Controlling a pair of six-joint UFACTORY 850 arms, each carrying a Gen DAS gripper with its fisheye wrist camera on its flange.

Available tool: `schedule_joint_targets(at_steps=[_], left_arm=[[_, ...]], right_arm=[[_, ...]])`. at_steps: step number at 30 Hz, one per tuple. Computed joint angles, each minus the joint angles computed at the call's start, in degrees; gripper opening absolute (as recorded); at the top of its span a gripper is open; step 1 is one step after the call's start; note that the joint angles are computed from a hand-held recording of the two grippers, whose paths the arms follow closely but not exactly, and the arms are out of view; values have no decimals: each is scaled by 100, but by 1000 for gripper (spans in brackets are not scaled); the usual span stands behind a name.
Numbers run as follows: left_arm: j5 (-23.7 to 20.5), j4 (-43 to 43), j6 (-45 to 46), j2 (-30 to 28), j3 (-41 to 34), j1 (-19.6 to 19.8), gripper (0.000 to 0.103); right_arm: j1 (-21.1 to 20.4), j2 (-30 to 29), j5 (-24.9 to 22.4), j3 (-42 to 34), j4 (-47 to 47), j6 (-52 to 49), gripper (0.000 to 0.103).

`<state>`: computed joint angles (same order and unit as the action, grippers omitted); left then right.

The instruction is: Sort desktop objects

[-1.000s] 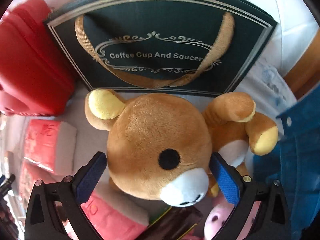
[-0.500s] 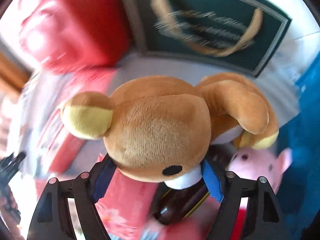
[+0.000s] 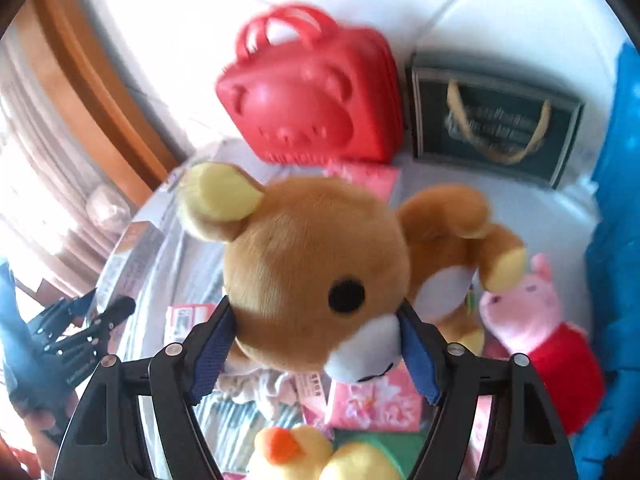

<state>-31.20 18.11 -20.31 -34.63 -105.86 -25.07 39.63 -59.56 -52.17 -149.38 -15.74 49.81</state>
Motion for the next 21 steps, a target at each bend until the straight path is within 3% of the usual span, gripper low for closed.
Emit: schedule_joint_targets(at_steps=[7,8,9,10,13,16,18,21], left_arm=[[613,29,-10,831,869,-310,46],[650,-36,50,913,983,-343,46],[666,-43,73,991,1118,-396,46],[668,-48,94,1046,1225,-431,46],[553,-227,305,1125,1510,-503,46],[425,-435,498,1177,1766,-571,46],[352,-465,531,1173,1835,-587,46],[291,-725,673,1113,1807,-548,46]], right_arm=[[363,1491,653,2123,-1058,1130,61],[391,1517,585,2165,-1103,1180,50],[452,1635,485,2353,-1209,1291,16],[511,1715,282,2474,-1210,1293,5],[593,1953,195,2916,-1203,1551,7],[667,2473,294,3850,-1558,2346,25],[698,2764,322,4346,-1674,2725,45],[667,2975,312,4705,-1674,2869,46]])
